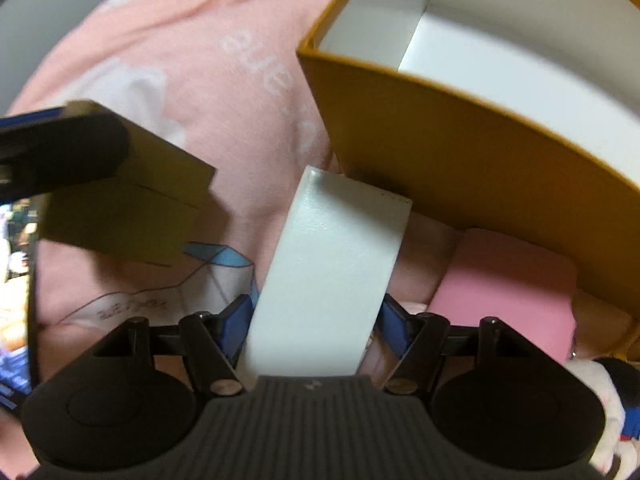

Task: Organize objects
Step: 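Lift the gold box with the left gripper while the right gripper lifts the white box, then lower the white box into the orange box and open the right gripper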

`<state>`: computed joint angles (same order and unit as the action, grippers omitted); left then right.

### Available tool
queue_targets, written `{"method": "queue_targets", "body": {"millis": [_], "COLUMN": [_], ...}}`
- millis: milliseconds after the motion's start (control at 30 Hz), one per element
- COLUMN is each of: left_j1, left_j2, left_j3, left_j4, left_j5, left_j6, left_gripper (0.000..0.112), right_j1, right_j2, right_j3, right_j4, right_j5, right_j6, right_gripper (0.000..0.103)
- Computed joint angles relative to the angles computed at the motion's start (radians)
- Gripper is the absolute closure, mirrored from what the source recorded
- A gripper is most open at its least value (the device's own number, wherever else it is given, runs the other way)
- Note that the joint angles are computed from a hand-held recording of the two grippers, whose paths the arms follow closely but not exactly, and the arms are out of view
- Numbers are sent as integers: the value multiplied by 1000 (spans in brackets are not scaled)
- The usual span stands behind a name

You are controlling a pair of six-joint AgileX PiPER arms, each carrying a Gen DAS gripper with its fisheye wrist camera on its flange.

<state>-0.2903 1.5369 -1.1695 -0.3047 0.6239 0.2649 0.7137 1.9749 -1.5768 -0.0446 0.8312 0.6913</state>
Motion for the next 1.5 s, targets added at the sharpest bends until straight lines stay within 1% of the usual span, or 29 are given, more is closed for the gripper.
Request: {"method": "queue_targets", "body": {"millis": [133, 267, 367, 433, 467, 533, 567, 633, 700, 800, 867, 900, 1067, 1133, 1200, 1267, 1300, 1433, 1500], "left_j1": [-8, -24, -37, -55, -64, -81, -91, -109, -129, -166, -195, -207, -269, -285, -292, -302, -308, -331, -333], "left_j2": [-20, -44, -49, -43, -36, -16, -3, 29, 75, 177, 259, 296, 492, 549, 576, 598, 614, 688, 713], "left_j3": [4, -4, -31, -63, -84, -133, -161, -217, -281, -411, -512, -553, -771, -828, -839, -852, -869, -966, -999], "left_j4": [1, -6, -25, -23, -20, -15, -15, -15, -22, -17, 16, 30, 169, 206, 232, 266, 284, 345, 361], "left_j5": [1, 0, 10, 22, 28, 41, 45, 53, 65, 105, 151, 169, 312, 356, 376, 395, 412, 514, 552], "left_j6": [1, 7, 26, 26, 25, 22, 19, 15, 13, -10, -50, -64, -200, -236, -252, -264, -269, -282, -276], "left_gripper": [45, 45, 45, 45, 45, 45, 45, 45, 45, 45, 45, 45, 45, 45, 45, 45, 45, 45, 45], "right_j1": [3, 36, 77, 90, 76, 74, 45, 16, -9, -69, -120, -151, -314, -371, -423, -455, -459, -488, -494], "right_j2": [-137, -265, -341, -391, -417, -470, -489, -529, -558, -578, -589, -595, -515, -483, -439, -417, -418, -368, -339], "right_j3": [146, 256, 302, 312, 327, 338, 335, 342, 334, 316, 313, 320, 314, 331, 337, 361, 386, 392, 381], "right_j4": [-30, -160, -288, -329, -341, -385, -374, -392, -426, -472, -485, -480, -374, -290, -188, -103, -85, 39, 91], "right_j5": [-103, -159, -162, -149, -155, -139, -141, -144, -128, -117, -123, -134, -226, -270, -313, -342, -358, -385, -390], "right_j6": [33, 160, 295, 338, 337, 367, 338, 340, 347, 346, 335, 323, 201, 127, 39, -32, -43, -164, -219], "right_gripper": [36, 37, 37, 38, 38, 38, 38, 38, 39, 39, 39, 39, 39, 39, 39, 39, 39, 39, 39]}}
